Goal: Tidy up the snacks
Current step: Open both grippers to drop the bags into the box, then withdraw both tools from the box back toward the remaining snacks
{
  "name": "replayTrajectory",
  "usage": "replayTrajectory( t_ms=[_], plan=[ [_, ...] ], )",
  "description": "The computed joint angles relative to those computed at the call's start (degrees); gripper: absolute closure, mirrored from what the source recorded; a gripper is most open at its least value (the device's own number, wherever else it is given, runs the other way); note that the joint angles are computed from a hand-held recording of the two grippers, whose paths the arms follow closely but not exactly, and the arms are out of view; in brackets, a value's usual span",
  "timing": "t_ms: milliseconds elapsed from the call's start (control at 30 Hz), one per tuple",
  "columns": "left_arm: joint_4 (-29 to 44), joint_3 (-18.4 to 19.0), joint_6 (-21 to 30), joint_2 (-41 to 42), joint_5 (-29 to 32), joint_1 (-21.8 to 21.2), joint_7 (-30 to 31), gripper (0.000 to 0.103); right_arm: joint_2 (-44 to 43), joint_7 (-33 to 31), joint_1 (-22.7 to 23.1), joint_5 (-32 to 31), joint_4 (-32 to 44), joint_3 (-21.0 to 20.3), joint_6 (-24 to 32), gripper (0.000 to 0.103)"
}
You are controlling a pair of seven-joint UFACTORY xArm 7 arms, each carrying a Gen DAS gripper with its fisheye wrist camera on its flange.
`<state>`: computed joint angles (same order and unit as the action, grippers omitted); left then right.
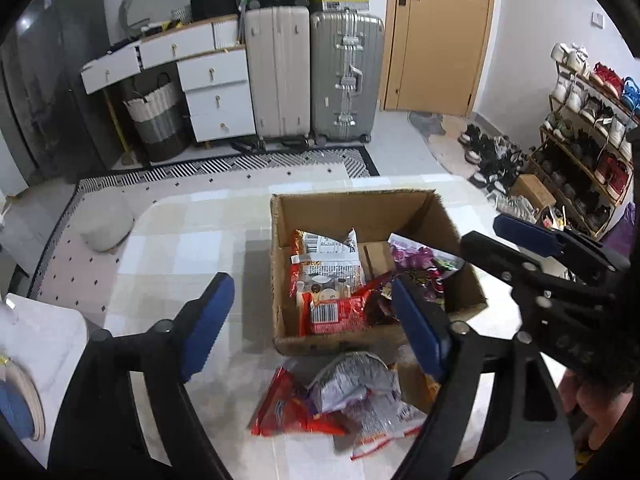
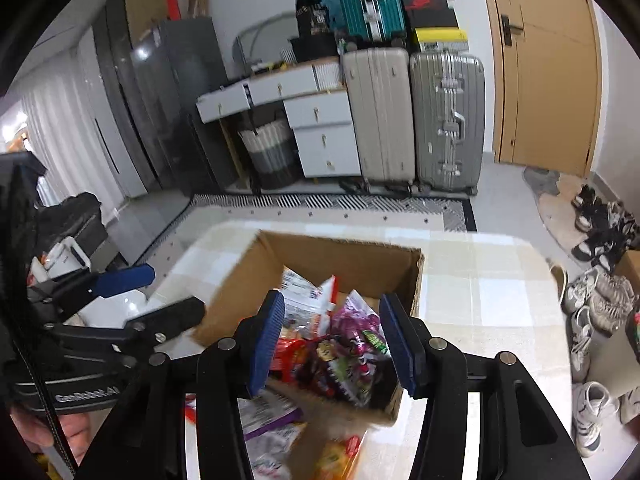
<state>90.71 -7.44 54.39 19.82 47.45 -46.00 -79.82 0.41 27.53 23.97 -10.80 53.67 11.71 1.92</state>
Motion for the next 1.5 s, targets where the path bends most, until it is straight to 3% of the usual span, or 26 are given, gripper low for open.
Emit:
replayTrajectory(
  t_ms=[67, 200, 333, 467, 533, 600, 733, 867, 967, 1167, 1400, 1500],
  plan=[
    [-1.15, -0.47, 1.79, -1.97, 0.95, -1.32, -1.42, 0.023, -3.87, -1.22, 0.47, 1.90, -2.59, 0.49, -0.42, 0.052],
    [-3.04, -2.65, 5.50, -5.75, 2.82, -3.07, -4.28, 0.023, -12.22, 1.94, -2.16, -0.70, -7.69, 4.73, -1.12, 0.052],
    [-4.86, -5.90, 10.08, -9.23, 5.59, -5.01, -8.55, 0.022, -22.21, 5.22, -5.98, -2.17, -12.75, 10.96, -1.07, 0.034],
    [-6.95, -9.49, 14.50, -12.65, 7.97, -6.71, -12.24, 0.019, -31.40, 7.94, -8.20, -1.97, -16.40, 16.26, 0.22, 0.033],
    [-7.80, -11.57, 18.60, -14.04, 9.05, -7.92, -15.02, 0.018, -37.02, 10.60, -11.08, -2.45, -17.56, 20.82, 2.81, 0.023],
    [-10.48, -13.27, 19.70, -16.28, 9.53, -8.39, -18.54, 0.018, -42.86, 14.81, -15.59, -3.66, -16.57, 26.46, 9.62, 0.018],
    [-15.15, -16.97, 20.60, -20.12, 8.17, -8.13, -23.09, 0.018, -48.62, 16.97, -12.51, -4.92, -17.00, 26.98, 14.75, 0.017],
    [-18.04, -20.53, 24.10, -22.75, 7.53, -8.26, -26.46, 0.013, -53.94, 19.54, -9.97, -5.39, -17.67, 28.29, 18.89, 0.006],
    [-20.13, -22.48, 25.87, -24.03, 7.17, -8.36, -29.29, 0.001, -56.86, 21.23, -7.61, -5.21, -19.22, 29.13, 19.16, 0.005],
    [-23.08, -25.49, 26.91, -25.56, 5.39, -8.98, -32.65, 0.001, -58.66, 24.26, -4.80, -4.53, -21.42, 30.97, 22.15, 0.004],
    [-23.59, -25.13, 25.27, -22.78, 5.80, -9.47, -33.29, 0.001, -60.96, 29.75, -3.93, -5.13, -24.38, 33.01, 25.77, 0.003],
    [-23.03, -24.00, 24.61, -21.05, 6.75, -10.13, -33.03, 0.001, -59.93, 31.62, -3.59, -5.64, -25.85, 32.94, 24.63, 0.003]
  ],
)
